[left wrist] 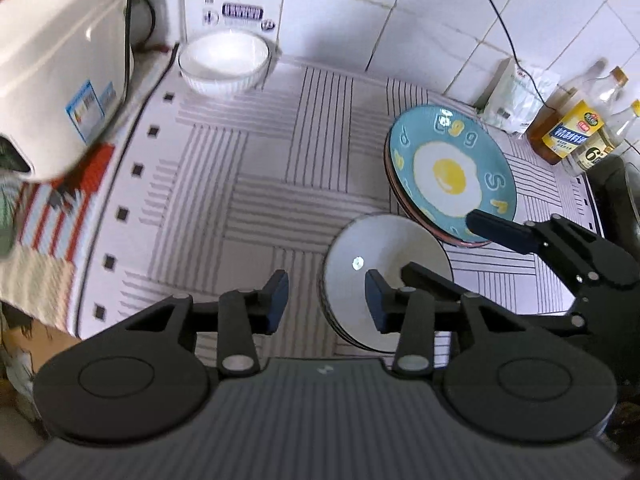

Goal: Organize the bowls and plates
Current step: 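Move the left gripper to the ribbed white bowl by the wall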

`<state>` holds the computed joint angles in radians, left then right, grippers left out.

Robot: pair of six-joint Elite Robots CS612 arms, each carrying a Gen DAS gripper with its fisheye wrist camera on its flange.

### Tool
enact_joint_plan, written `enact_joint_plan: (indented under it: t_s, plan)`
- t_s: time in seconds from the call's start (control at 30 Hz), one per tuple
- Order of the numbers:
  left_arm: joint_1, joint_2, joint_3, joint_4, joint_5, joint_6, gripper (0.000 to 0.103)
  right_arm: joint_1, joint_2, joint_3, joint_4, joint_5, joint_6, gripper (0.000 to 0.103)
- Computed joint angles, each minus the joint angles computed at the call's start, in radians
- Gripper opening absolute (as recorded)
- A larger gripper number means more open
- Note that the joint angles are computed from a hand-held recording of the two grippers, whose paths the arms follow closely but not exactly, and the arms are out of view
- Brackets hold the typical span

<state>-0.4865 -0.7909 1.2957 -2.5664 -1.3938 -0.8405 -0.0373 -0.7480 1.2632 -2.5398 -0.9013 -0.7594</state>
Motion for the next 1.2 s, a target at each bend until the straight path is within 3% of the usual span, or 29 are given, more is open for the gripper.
enact_joint_plan:
  t_s: [0.2, 0.37, 0.5, 0.73, 0.83, 1.0, 1.1, 1.2]
  plan:
    - [0.029, -0.020, 0.012, 0.018, 0.027, 0.090, 0.047, 0.016, -0.021, 0.023, -0.023, 0.010, 0.088, 0.072]
    - [0.067, -0.025, 0.013, 0.015, 0.008, 0.216, 0.049, 0.042, -0.027, 0.059, -0.121, 0.014, 0.186, 0.072]
    - [0.098, -0.014, -0.002, 0.001, -0.007, 0.321, 0.053, 0.077, -0.024, 0.084, -0.249, -0.048, 0.325, 0.074]
    - [0.151, 0.029, -0.055, -0.028, -0.075, 0.455, 0.057, 0.142, 0.002, 0.082, -0.378, -0.173, 0.472, 0.076]
    - [0.169, 0.059, -0.091, -0.034, -0.100, 0.463, 0.057, 0.167, 0.032, 0.061, -0.465, -0.257, 0.566, 0.087]
    - [0.197, 0.119, -0.174, -0.012, -0.152, 0.462, 0.057, 0.214, 0.104, -0.010, -0.566, -0.410, 0.700, 0.088]
    - [0.208, 0.160, -0.236, 0.033, -0.173, 0.452, 0.058, 0.231, 0.143, -0.056, -0.554, -0.461, 0.732, 0.088]
    - [0.208, 0.190, -0.275, 0.041, -0.156, 0.451, 0.067, 0.242, 0.179, -0.111, -0.506, -0.498, 0.754, 0.088]
